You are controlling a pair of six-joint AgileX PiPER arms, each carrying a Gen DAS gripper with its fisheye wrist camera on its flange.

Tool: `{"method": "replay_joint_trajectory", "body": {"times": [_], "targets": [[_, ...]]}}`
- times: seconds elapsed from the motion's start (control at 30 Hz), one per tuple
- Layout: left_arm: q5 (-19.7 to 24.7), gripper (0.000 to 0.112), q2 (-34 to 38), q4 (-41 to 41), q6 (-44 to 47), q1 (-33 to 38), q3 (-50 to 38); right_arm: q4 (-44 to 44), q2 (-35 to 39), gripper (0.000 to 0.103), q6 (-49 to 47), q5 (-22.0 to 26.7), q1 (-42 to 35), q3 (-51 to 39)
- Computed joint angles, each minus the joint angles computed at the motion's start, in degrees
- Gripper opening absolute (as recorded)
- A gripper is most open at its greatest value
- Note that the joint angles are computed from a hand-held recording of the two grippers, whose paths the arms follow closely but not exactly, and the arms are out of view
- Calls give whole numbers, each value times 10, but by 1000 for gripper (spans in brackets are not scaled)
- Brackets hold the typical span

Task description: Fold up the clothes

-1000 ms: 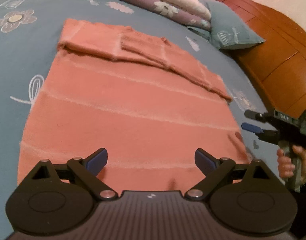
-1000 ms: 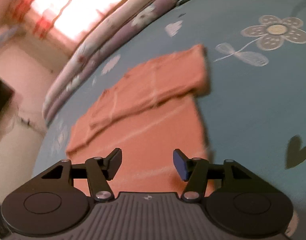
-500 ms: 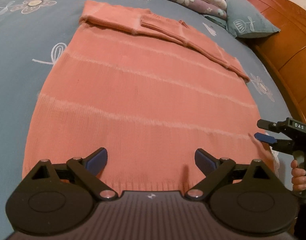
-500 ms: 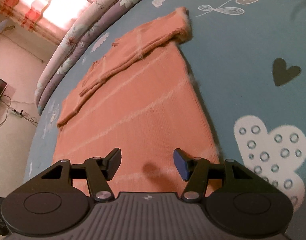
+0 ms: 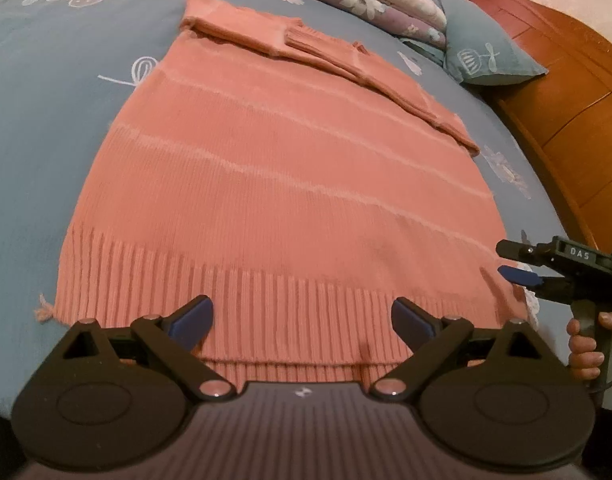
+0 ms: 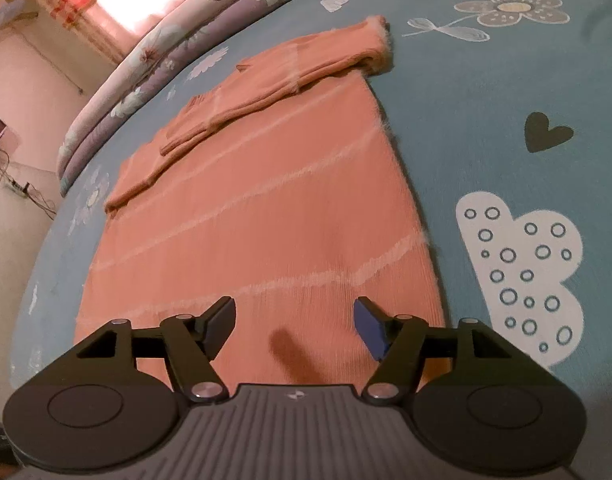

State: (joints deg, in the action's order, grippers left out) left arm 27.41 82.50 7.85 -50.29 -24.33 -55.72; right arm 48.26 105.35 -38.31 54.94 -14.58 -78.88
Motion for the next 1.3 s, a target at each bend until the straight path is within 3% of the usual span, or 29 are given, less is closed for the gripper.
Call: {"method": "replay_joint_trajectory", "body": {"times": [0.13,0.33,0.43,0.53,0.67,0.9,1.03,1.13,1.3], "targets": [[-13,97,-9,21,-28,-8,15,-1,-19,78,-12,-5,0,23],[-42,97,-43,16,-42,-6,49,-25,-50,81,-8,-16,18,42],[-29,97,-75,68,-99,-12,62,-23,-51,81,-15,-16,38,32],[8,97,-100,150,-177,-30,63,-46,-45,82,-18,-46,84,17],[34,97,-128,202,-240,-43,72,-91,-30,82,-12,-100,154,0],[36,97,-154,203,-260,-44,94,-161,-10,84,-17,-191,252,-26],[19,97,-167,201,-255,-37,108,-265,11,88,76,-186,286,-43],[-7,97,-184,207,-262,-32,131,-283,-39,100,81,-211,289,35],[-66,97,-209,148,-189,2,172,-303,-124,103,105,-241,286,150]]}}
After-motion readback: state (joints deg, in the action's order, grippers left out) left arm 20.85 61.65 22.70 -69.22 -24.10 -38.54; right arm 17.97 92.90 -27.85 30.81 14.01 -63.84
